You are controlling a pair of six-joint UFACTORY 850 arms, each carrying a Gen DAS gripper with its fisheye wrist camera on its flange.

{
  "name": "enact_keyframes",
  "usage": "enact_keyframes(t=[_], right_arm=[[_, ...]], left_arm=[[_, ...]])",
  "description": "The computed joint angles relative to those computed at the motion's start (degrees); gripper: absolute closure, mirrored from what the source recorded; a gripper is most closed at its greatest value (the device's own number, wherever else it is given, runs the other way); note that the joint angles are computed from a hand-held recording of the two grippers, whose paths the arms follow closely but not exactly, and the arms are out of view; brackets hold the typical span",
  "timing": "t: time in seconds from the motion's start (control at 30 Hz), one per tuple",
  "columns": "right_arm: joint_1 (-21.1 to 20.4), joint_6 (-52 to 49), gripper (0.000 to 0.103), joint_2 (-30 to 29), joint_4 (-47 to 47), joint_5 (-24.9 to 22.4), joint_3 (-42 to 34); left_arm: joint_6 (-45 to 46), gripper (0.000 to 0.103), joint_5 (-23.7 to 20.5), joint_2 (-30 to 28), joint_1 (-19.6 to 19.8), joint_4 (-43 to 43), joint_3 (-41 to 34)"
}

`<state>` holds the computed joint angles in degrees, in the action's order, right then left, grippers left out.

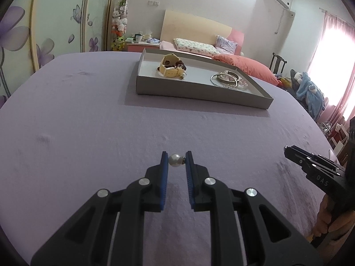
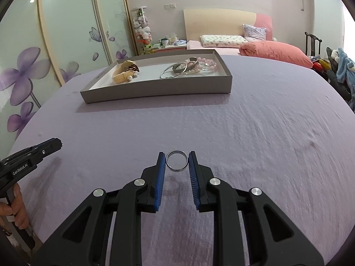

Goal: Organize jewelry
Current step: 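Carry the ring and pearl earring into the grey tray and open both tools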

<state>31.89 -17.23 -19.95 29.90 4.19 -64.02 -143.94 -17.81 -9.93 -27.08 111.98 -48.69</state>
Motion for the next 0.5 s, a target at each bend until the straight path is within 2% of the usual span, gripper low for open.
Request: enact_keyframes(t=[0.3,0.5], right_arm=[[-0.8,-8.5,0.081,1.0,7.8,3.7,-0.8],[-0.9,-6.9,0.081,1.0,4.6,9.2,-4.3]], left_arm=[[3.7,0.087,-1.9,0.2,0.8,-1.9,-1.7],[4.9,0.087,-6.8,0.6,1.1,0.6,-5.1]])
